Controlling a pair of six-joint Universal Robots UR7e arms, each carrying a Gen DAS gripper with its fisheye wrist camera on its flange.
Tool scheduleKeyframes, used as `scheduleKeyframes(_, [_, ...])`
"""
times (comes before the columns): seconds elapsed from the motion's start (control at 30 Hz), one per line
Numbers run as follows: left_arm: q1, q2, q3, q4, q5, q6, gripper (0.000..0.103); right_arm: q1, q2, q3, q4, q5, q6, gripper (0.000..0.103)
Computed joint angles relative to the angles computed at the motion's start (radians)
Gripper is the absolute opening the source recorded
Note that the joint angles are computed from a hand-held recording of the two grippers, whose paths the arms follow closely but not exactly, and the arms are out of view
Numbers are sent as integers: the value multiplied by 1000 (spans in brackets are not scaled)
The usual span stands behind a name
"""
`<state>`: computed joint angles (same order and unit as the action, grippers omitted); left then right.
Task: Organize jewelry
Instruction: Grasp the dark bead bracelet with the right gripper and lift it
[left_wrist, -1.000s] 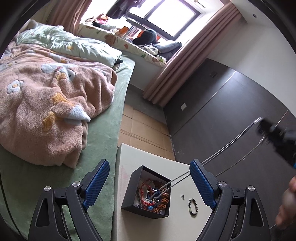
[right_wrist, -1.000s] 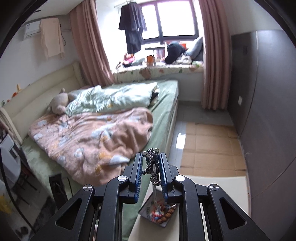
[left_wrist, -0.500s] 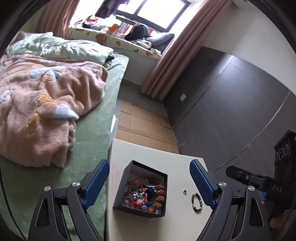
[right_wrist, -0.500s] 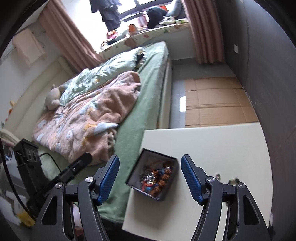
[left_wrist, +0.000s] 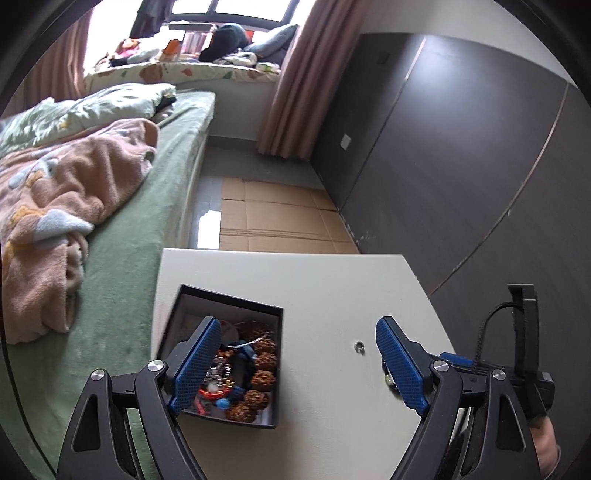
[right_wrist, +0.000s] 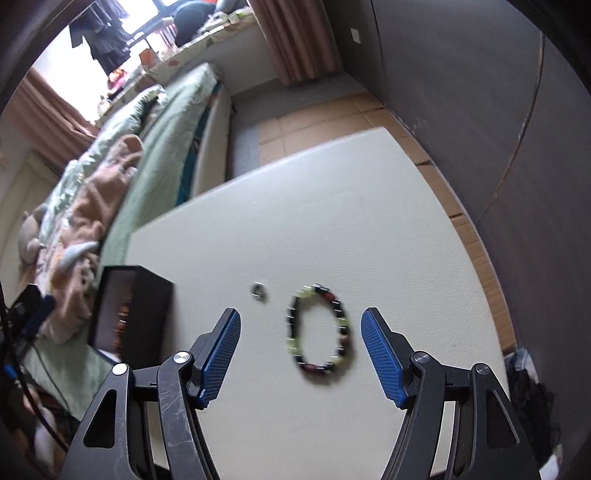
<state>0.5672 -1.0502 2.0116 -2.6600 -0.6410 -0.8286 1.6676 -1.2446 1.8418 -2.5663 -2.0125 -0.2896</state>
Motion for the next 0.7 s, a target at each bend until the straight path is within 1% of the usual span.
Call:
scheduleKeyframes(0.03, [2, 13, -10, 3, -3, 2, 85, -7, 8, -6, 8, -20, -7, 68])
scheduleKeyframes(0.1, [10, 39, -32, 16, -12, 2, 76, -19, 16, -12, 23, -35, -21, 67])
scheduleKeyframes(0.13, [15, 49, -42, 22, -21, 2, 75, -23, 23, -16, 29, -44, -26, 65])
scheduleKeyframes(0.17, [21, 59, -51, 25, -30, 3, 72, -27, 29, -20, 31, -51, -34, 60])
scheduleKeyframes(0.2, [26, 68, -57, 25, -38, 5, 71, -31, 36, -27, 40, -59, -39, 57])
scheduleKeyframes(0.27, [31, 86, -73, 38, -42, 9, 68, -33, 49, -37, 55, -66, -43, 47])
scheduleKeyframes(0.3, [32, 93, -78, 45, -39, 9, 68, -33, 56, -39, 54, -78, -57, 45])
scheduleKeyframes(0.37, [33, 105, -84, 48, -32, 8, 68, -22, 75, -33, 23, -124, -113, 38])
scheduleKeyframes(0.4, [35, 111, -87, 49, -32, 10, 67, -14, 85, -27, -2, -151, -146, 37])
scheduleKeyframes(0.43, [37, 116, -90, 50, -34, 9, 66, -8, 92, -18, -31, -173, -180, 32])
scheduleKeyframes(0.47, [39, 121, -94, 56, -36, 5, 63, -2, 98, -13, -53, -199, -206, 22])
scheduleKeyframes(0.5, [39, 128, -101, 66, -38, -2, 61, 2, 103, -8, -78, -224, -232, 19])
scheduleKeyframes(0.53, [41, 135, -106, 69, -39, -3, 61, -3, 100, -11, -69, -216, -231, 12])
scheduleKeyframes(0.57, [42, 141, -112, 74, -36, -4, 60, -9, 95, -18, -52, -204, -220, 10])
scheduleKeyframes(0.63, [47, 160, -132, 83, -40, 9, 55, -30, 77, -38, 11, -146, -187, 10])
scheduleKeyframes(0.67, [51, 170, -146, 91, -49, 23, 50, -36, 71, -44, 26, -126, -176, 10])
scheduleKeyframes(0.7, [56, 182, -163, 98, -59, 36, 48, -43, 62, -49, 37, -99, -169, 10])
